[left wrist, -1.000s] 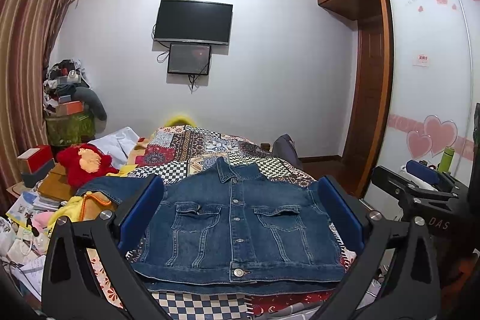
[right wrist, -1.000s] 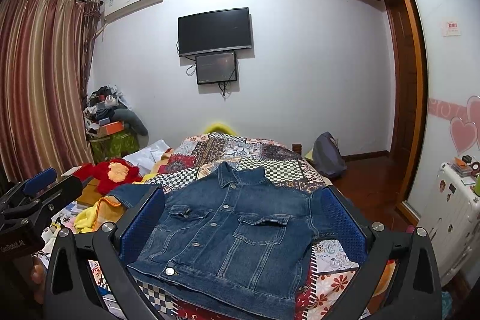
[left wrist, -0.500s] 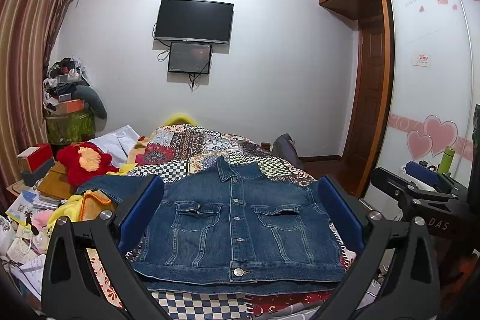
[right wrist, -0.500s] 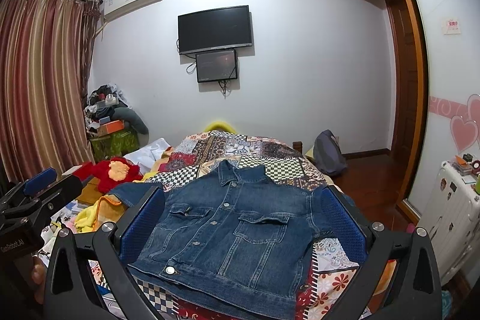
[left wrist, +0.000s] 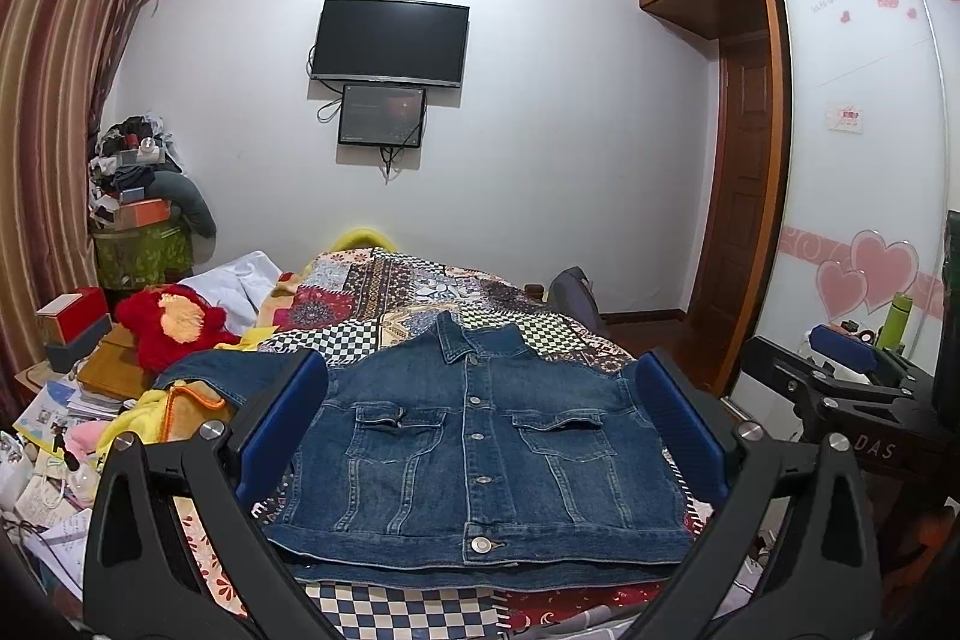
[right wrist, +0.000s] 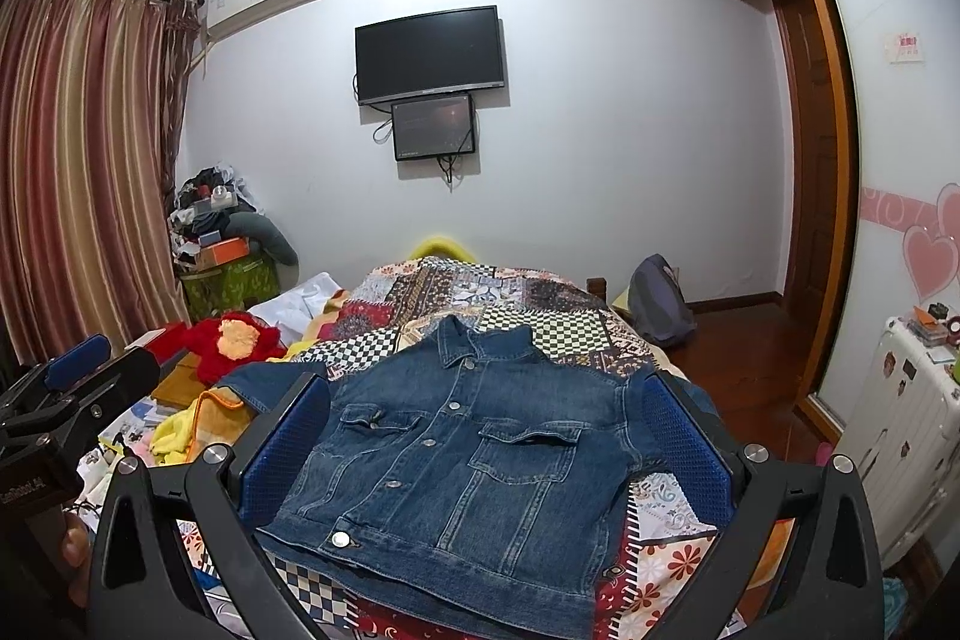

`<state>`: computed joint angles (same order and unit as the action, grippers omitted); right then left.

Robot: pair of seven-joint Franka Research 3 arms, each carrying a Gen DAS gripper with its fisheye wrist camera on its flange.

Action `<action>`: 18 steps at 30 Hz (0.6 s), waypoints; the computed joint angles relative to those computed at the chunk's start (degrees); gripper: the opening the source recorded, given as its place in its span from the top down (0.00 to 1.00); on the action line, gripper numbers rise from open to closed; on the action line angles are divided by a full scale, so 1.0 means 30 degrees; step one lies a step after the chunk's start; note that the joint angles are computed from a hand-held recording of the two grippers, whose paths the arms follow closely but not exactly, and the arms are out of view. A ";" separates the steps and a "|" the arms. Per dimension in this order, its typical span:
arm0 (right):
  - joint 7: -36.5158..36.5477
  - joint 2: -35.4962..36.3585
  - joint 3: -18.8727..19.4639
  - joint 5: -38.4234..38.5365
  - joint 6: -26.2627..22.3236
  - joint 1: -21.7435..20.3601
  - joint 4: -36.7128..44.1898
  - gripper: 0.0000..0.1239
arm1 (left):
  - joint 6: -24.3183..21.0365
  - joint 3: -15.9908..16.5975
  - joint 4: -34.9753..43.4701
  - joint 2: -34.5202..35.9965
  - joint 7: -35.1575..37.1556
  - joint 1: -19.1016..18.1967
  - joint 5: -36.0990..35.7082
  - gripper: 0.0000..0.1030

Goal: Fold large clothes

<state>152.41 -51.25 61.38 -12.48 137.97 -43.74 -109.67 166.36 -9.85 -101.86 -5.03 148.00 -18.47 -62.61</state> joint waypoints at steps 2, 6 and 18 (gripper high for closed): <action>0.0016 0.0095 0.0086 0.0024 -0.0054 -0.0037 0.0052 0.17 | 0.0043 -0.0010 0.0023 0.0065 -0.0099 0.0028 0.0126 0.00; 0.0005 0.0361 0.0246 0.0029 -0.0028 -0.0280 0.0172 0.17 | 0.0023 -0.0127 0.0277 0.0427 -0.0944 0.0210 0.0943 0.00; -0.1009 0.3030 0.2183 0.0193 0.0137 -0.3272 0.2110 0.17 | -0.1733 -0.1296 0.4492 0.4781 -0.7200 0.1956 0.7537 0.00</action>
<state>149.38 -42.16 67.93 -11.90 138.38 -53.56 -103.34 161.16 -13.74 -88.39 9.32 126.39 -12.60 -39.99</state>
